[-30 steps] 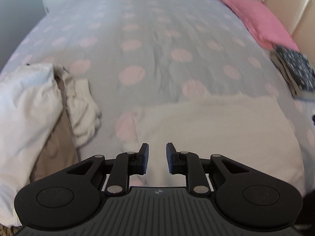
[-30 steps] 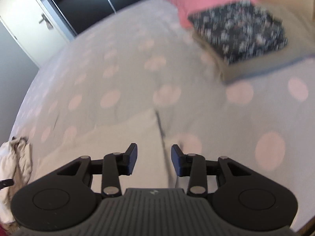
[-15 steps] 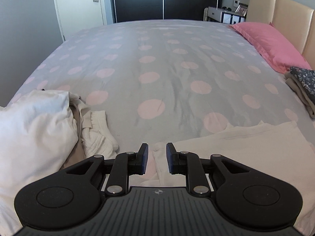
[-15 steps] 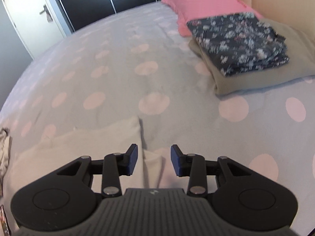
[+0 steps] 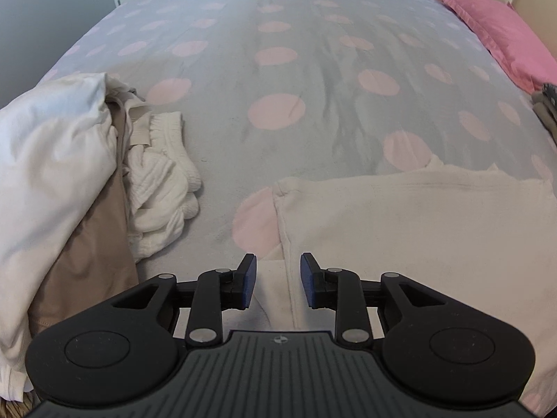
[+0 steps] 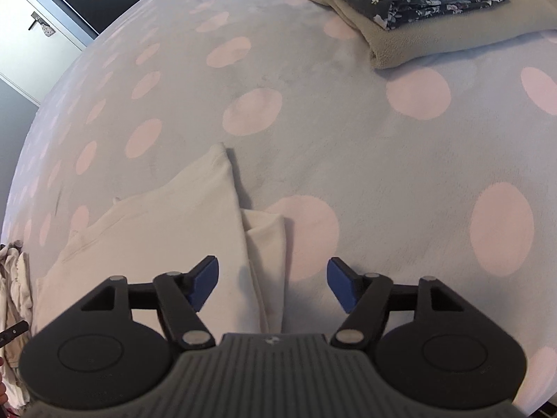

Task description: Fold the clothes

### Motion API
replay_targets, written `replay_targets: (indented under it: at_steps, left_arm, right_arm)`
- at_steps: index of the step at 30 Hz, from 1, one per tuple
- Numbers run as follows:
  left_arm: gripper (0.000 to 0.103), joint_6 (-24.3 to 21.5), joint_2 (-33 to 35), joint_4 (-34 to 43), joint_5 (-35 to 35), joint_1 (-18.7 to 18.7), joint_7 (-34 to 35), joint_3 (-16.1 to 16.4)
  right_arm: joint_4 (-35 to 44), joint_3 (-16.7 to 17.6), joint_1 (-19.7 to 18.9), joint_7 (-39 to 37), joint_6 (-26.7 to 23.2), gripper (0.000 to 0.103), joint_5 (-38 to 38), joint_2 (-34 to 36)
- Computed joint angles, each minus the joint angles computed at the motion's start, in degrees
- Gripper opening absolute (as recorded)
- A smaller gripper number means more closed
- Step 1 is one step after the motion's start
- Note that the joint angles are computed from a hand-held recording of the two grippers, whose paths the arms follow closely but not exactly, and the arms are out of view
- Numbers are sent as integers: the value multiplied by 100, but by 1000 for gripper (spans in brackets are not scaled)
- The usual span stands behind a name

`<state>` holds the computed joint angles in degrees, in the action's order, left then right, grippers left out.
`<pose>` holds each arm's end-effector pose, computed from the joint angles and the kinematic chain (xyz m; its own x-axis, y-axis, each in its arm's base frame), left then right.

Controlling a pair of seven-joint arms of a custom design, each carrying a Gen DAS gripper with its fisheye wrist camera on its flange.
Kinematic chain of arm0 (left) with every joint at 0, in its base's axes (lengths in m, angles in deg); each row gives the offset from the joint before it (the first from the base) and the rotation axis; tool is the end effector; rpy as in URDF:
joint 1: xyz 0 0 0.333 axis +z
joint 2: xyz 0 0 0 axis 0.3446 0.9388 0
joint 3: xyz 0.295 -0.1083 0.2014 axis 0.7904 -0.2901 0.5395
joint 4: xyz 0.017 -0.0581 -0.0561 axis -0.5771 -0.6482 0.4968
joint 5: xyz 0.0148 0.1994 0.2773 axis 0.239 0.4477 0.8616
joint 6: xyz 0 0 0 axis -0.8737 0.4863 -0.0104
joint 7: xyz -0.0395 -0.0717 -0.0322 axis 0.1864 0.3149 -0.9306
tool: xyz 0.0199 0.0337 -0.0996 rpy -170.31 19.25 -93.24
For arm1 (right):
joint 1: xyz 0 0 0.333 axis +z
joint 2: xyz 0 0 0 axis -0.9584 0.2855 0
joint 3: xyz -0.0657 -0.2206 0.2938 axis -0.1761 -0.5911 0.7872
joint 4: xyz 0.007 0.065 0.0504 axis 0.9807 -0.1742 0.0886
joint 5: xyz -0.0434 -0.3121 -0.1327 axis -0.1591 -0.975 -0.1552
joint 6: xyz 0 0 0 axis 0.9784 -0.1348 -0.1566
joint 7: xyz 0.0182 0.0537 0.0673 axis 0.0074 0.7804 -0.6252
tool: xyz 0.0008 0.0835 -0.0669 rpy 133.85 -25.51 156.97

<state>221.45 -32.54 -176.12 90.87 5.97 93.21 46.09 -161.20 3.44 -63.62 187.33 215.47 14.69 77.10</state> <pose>0.6206 -0.0721 0.3704 0.0753 -0.9968 -0.0261 -0.8801 -0.0542 -0.4716 0.6688 0.2294 0.3288 -0.1402 -0.9269 -0.3480 -0.8979 0.2672 -0.3499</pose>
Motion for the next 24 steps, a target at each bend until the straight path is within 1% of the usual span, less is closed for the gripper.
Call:
replay_targets:
  at_steps: [1,3,6,7,8,9,10,11,12,13,14,16,17,19,20,22,24]
  left_arm:
    - [28,-1,10,12,14,-9,18,-4]
    - [30,-11,43,56,28,-27,37,-2]
    - [31,-51,105,133,58,-78,24,46]
    - [31,-71,122,151,84,-107,3,81]
    - [31,-91,139,169,113,-133,-21,114]
    - [31,-111,156,188,144,-157,-46,144]
    - [31,-129,173,204,179,-178,-71,170]
    - [31,-132,187,210,218,-188,-82,188]
    - [31,-137,202,214,252,-188,-81,196]
    - [31,-166,213,222,279,-187,-78,200]
    - [31,-199,223,232,306,-183,-75,202]
    - [31,-240,221,245,321,-125,-52,153]
    - [31,-233,212,241,315,-85,-31,117]
    - [31,-163,165,207,288,-9,12,56]
    - [31,-127,139,188,264,31,44,23]
    - [31,-51,72,133,205,88,105,-26]
    - [31,5,4,60,162,96,121,-20]
  right_arm:
    - [55,-53,42,17,-38,71,-27,27]
    - [224,46,-46,-49,-156,71,30,164]
    - [500,461,-332,-322,-219,71,294,479]
    - [597,387,-243,-344,-271,71,267,547]
    - [698,303,-146,-358,-328,69,228,613]
    - [766,98,46,-333,-368,67,103,634]
    - [792,32,116,-337,-363,62,56,638]
    - [812,-22,172,-341,-355,52,11,639]
    - [837,-76,230,-341,-348,46,-38,643]
    - [858,1,175,-344,-319,36,21,668]
    - [887,36,150,-321,-329,29,69,688]
    - [909,43,158,-349,-365,21,61,675]
    - [918,45,163,-365,-383,18,57,668]
    - [932,70,161,-409,-416,16,63,644]
    - [936,95,152,-438,-430,15,76,628]
    - [935,250,62,-614,-439,15,126,587]
    - [918,277,84,-687,-420,15,162,513]
